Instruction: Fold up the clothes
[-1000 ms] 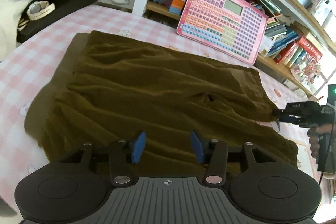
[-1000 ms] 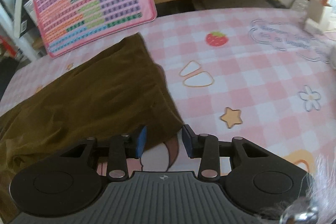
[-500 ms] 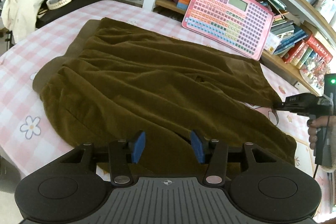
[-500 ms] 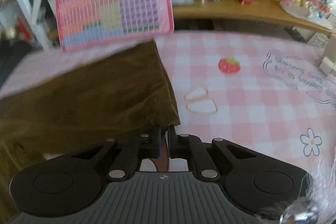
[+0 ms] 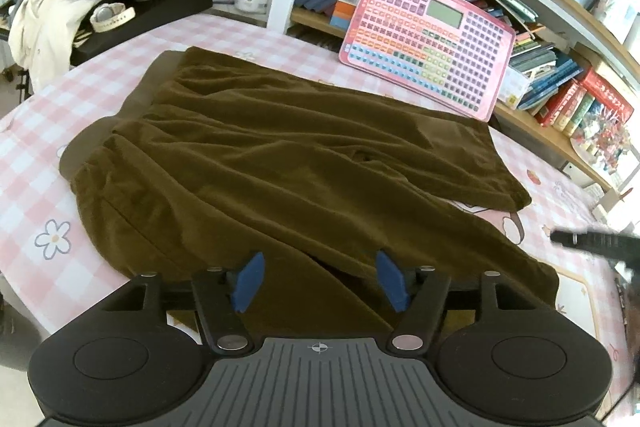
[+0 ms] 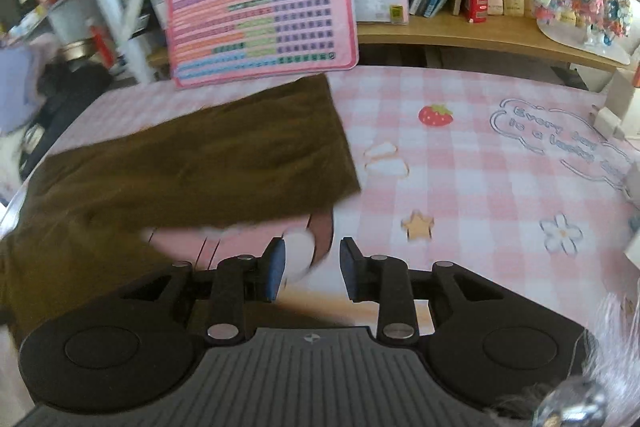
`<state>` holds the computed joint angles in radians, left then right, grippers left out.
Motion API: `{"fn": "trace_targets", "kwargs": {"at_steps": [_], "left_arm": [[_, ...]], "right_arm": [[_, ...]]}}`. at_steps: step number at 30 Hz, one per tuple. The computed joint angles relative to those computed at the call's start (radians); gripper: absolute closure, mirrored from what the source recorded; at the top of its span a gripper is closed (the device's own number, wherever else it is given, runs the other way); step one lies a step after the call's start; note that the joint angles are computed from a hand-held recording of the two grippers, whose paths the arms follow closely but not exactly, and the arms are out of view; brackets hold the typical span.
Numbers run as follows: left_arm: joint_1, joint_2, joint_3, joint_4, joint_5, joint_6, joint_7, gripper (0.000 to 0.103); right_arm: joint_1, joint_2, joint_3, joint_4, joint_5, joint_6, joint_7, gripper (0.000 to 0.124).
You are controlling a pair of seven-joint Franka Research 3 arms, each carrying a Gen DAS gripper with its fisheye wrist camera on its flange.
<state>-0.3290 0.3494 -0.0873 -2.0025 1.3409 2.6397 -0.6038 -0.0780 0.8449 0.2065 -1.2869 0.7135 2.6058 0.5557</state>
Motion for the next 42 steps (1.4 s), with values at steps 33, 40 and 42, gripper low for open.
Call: {"fn": "trace_targets", "kwargs": {"at_steps": [33,40,42], "left_arm": [[0.05,-0.061,-0.013,-0.089,0.089,0.007,-0.087,0.035],[0.106,-0.107,-0.003,-0.152,0.232,0.115,-0.121,0.031],[0.131,-0.135,-0.003,-0.189,0.279,0.139,-0.16,0.031]], "right_arm": [[-0.07,-0.2,0.085,-0.394,0.07,0.298,-0.13,0.07],[-0.033,-0.306,0.107,-0.587,0.201,0.443,-0.141,0.07],[-0.03,-0.326,0.132,-0.628,0.23,0.503,-0.138,0.069]]}}
